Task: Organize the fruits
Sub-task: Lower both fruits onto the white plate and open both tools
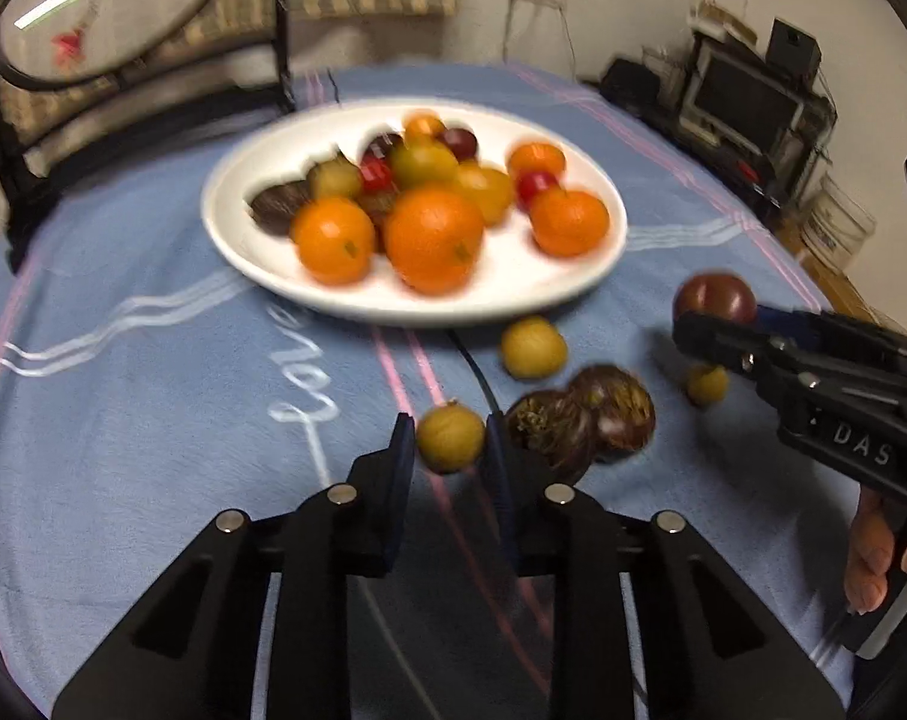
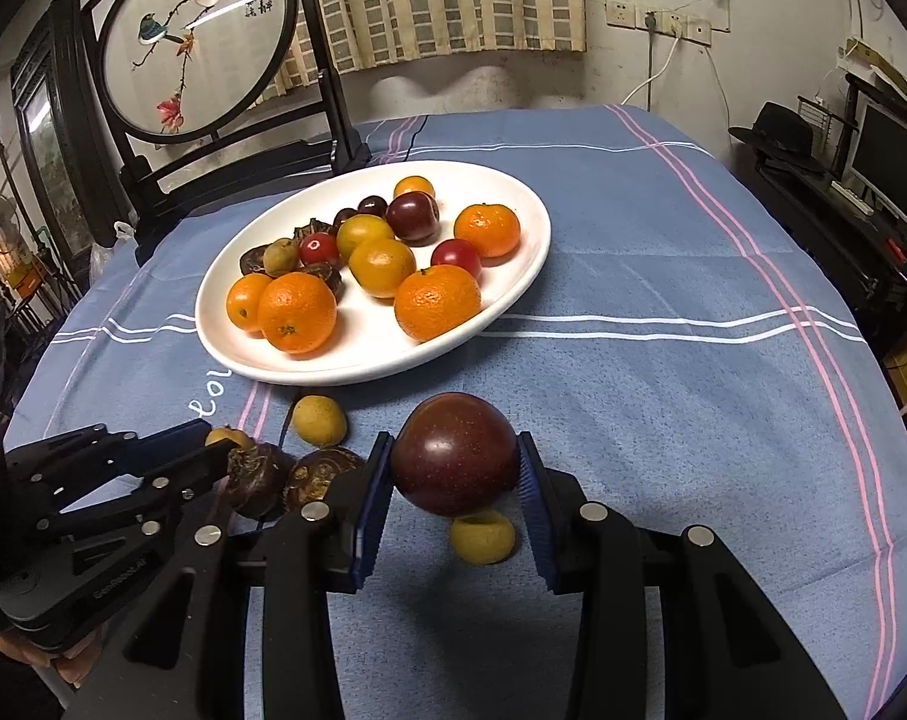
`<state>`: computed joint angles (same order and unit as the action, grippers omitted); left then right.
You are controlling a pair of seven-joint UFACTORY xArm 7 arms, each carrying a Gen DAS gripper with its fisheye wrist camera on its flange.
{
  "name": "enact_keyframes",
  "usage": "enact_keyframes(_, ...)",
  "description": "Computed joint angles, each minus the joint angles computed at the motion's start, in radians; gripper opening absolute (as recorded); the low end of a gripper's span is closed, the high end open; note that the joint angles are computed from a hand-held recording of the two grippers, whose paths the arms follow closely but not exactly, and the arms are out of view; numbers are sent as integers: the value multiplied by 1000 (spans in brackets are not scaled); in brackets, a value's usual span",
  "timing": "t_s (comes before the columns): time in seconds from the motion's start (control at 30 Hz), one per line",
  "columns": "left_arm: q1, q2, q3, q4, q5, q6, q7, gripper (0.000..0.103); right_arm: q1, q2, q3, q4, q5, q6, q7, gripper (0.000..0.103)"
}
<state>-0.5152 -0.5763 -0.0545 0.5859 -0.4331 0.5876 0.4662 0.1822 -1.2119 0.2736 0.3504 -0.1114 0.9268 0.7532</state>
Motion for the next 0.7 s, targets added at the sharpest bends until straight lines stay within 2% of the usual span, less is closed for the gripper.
enact_keyframes(0.1,19,-31,-32,-16,38,-11,-40,24,0,-7,0,-2,-1,-3,3,41)
enact_keyframes(0.23,-2,-76,3,-15,25,-24,-41,23,-3,-37,-2,-12,-4,-23,8,41)
enact_keyframes(0.37,11,-71,14,22,28,-19,-60,23,-17,-41,1,-9,-9,-68,16,41)
enact_keyframes(0.6,68,86,-30,183,91,-60,-144,23,-67,122,-1,80,-44,-219,-23,41)
enact_keyframes(0.7,101,167,-57,254,132,-88,-195,23,-85,217,-29,103,-39,-308,-36,41)
